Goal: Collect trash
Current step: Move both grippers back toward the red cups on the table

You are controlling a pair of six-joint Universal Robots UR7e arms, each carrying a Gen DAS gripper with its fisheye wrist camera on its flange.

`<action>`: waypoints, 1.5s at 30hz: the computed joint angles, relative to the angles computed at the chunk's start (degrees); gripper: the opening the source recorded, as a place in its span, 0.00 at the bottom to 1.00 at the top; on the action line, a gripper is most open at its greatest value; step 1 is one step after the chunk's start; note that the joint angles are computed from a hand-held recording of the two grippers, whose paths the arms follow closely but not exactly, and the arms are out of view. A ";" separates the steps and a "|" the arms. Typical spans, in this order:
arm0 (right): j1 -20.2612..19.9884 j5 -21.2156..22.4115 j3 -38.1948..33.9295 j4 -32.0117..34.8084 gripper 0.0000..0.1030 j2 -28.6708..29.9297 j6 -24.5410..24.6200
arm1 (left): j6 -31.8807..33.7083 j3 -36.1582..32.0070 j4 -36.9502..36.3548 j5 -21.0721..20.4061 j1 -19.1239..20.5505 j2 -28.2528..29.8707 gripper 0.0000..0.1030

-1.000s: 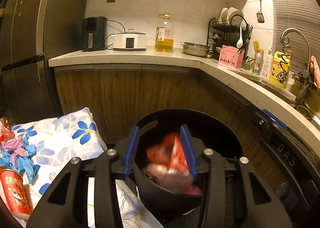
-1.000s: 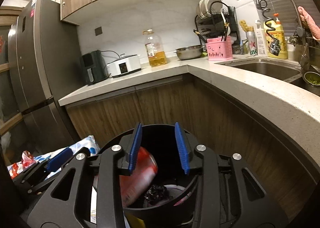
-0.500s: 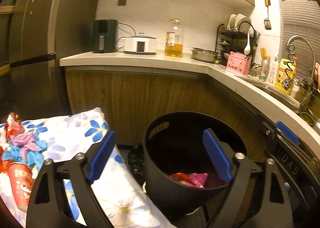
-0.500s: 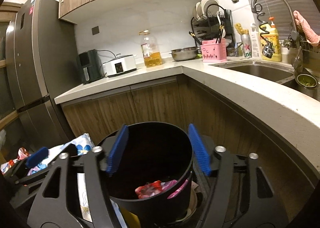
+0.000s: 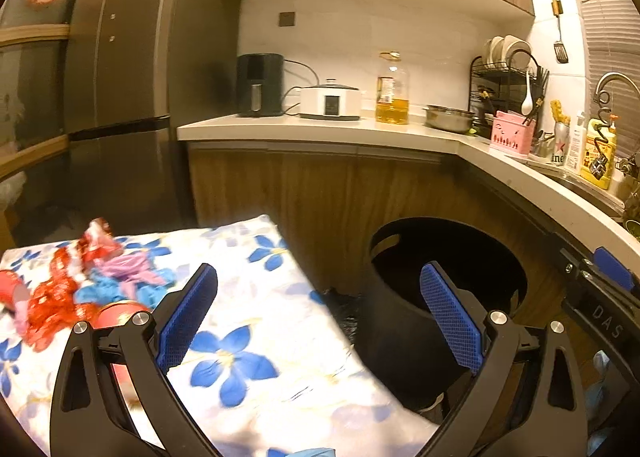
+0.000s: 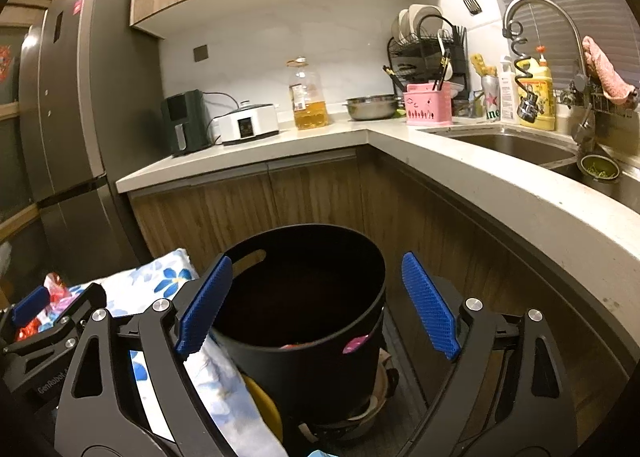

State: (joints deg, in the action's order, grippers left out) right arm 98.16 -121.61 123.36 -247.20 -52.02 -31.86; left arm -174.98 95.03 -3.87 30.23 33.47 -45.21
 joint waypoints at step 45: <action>14.48 3.51 -7.45 6.81 0.87 21.87 4.96 | -10.05 28.93 -3.21 -18.27 -0.09 -28.49 0.94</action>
